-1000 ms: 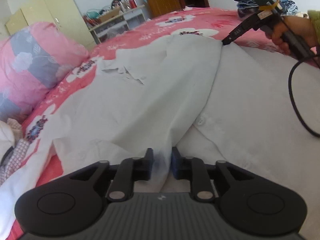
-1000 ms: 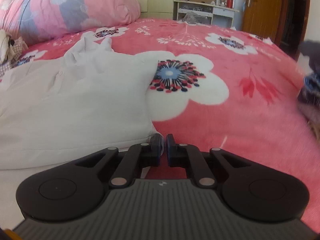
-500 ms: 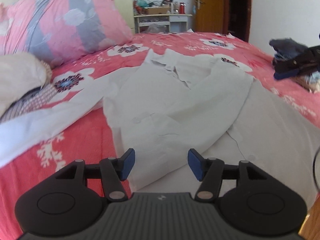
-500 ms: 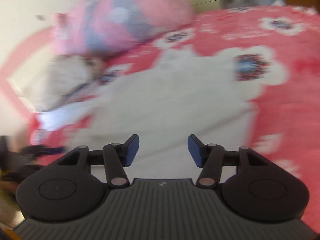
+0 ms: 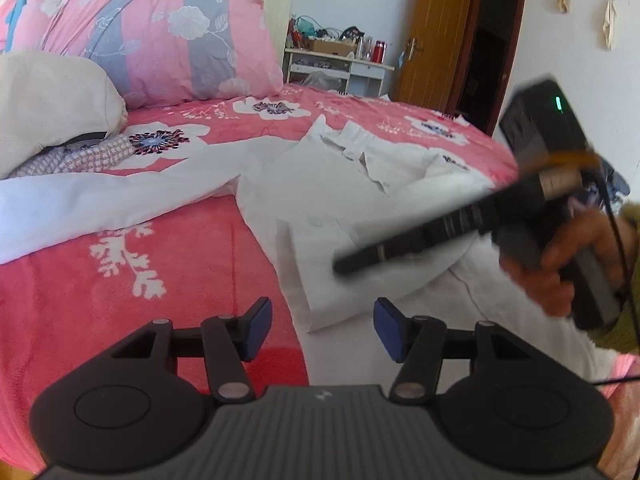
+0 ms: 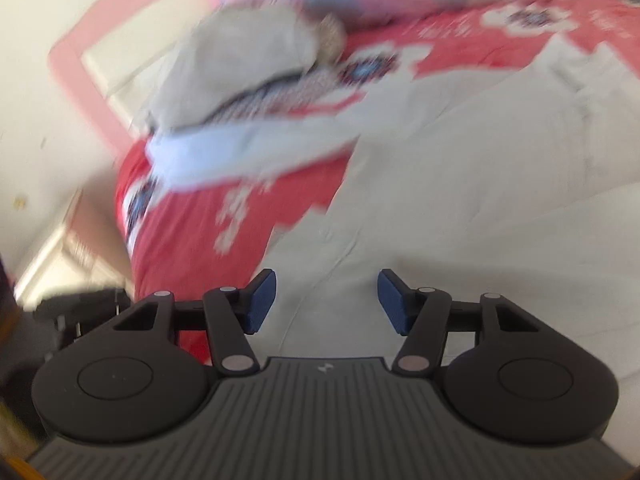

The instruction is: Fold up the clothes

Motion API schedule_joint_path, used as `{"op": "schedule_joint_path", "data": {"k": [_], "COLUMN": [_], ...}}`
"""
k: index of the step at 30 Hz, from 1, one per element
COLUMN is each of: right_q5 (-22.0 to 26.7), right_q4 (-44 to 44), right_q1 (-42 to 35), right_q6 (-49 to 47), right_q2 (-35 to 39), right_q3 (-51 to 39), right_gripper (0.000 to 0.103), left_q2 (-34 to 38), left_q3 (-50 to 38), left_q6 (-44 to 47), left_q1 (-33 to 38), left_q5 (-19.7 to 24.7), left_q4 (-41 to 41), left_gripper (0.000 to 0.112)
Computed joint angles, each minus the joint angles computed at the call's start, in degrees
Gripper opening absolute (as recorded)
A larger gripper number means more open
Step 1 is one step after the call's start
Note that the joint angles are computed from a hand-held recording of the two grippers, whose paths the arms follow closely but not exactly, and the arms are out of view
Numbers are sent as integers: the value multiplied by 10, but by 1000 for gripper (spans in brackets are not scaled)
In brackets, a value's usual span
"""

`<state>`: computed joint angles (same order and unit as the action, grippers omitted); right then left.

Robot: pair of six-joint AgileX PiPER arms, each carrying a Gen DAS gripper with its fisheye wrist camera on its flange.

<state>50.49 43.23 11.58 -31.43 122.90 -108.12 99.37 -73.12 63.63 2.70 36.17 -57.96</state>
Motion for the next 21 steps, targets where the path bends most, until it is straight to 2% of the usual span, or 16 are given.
{"op": "schedule_joint_path", "data": {"k": [1,3,7,9,11,13,17,21], "right_q5": [12,2,-42,-57,-91,-128,-210,-296], "right_q4": [4,28,49,86,129,173,234,163], "right_q1": [4,7,2,-13,-29,-45,-79,-106], "right_q6": [-29,-119,-184,-214,-240,-261,-274,-180], "right_q2": [-5,-39,-106,-141,-182,-221,-293,-321], "right_q3": [13,76,173,223,282,340,434,451], "right_gripper": [55,55,55,55,55,55,55,55], "left_q2": [12,37,103,138,168,181,161,141], "left_q3": [-13,-41,-122,-171,-215,-234,-213,-193], "left_q6": [-10,-33,-79,-134,-192,-226,-218,-240], "left_q1": [6,19,21,10,-2,-7,-7,-21], "left_q5": [13,39,82,86,88,85,72,62], "left_q4": [0,-1,11,46,83,103,96,165], "left_gripper": [58,58,58,56,45,6,2,4]}}
